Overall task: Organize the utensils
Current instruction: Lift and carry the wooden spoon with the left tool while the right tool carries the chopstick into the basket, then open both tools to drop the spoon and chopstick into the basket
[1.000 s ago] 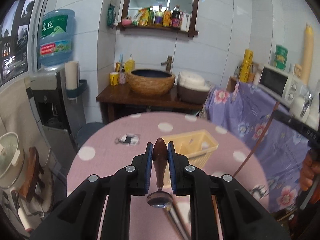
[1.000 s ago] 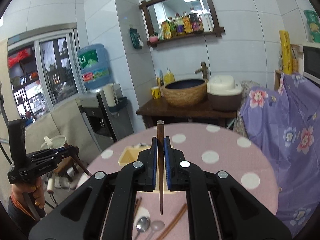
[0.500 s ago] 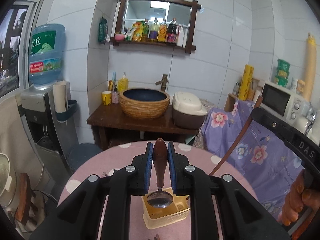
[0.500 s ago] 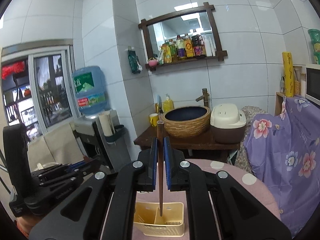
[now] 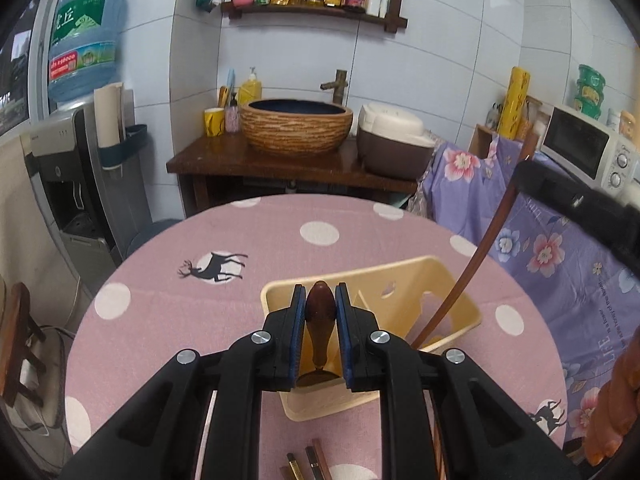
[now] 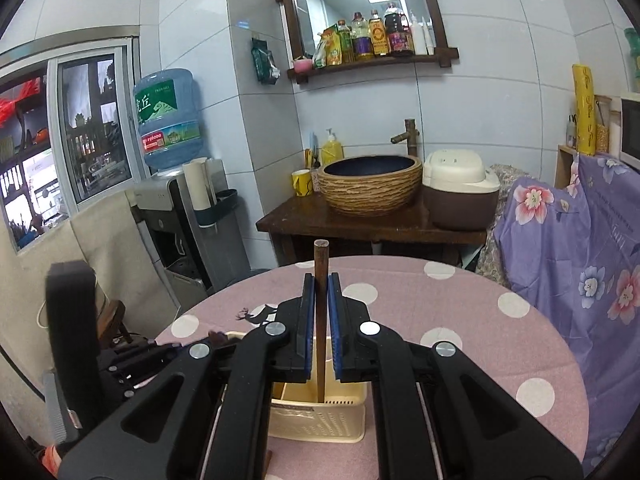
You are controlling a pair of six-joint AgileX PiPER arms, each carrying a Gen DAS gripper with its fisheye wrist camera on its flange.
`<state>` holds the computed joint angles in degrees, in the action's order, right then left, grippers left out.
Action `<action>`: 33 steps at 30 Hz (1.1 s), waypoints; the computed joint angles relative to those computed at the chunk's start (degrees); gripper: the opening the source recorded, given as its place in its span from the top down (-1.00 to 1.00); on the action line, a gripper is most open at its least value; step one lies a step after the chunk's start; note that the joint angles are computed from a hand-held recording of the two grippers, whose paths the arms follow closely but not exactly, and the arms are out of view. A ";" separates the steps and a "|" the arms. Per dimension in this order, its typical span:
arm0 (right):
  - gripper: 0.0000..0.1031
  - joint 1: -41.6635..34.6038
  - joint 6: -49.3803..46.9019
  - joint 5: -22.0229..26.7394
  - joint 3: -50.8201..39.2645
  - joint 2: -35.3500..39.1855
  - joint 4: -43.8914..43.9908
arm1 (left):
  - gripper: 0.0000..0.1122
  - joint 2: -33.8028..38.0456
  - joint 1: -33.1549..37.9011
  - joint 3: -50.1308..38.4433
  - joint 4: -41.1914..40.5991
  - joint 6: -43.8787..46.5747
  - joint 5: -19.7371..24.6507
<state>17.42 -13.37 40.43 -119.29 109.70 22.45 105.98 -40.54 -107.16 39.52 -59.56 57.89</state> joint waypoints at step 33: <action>-0.18 -1.06 -15.05 -15.62 42.96 -24.60 7.32 | -0.47 -15.69 -17.87 29.64 19.17 -27.22 5.90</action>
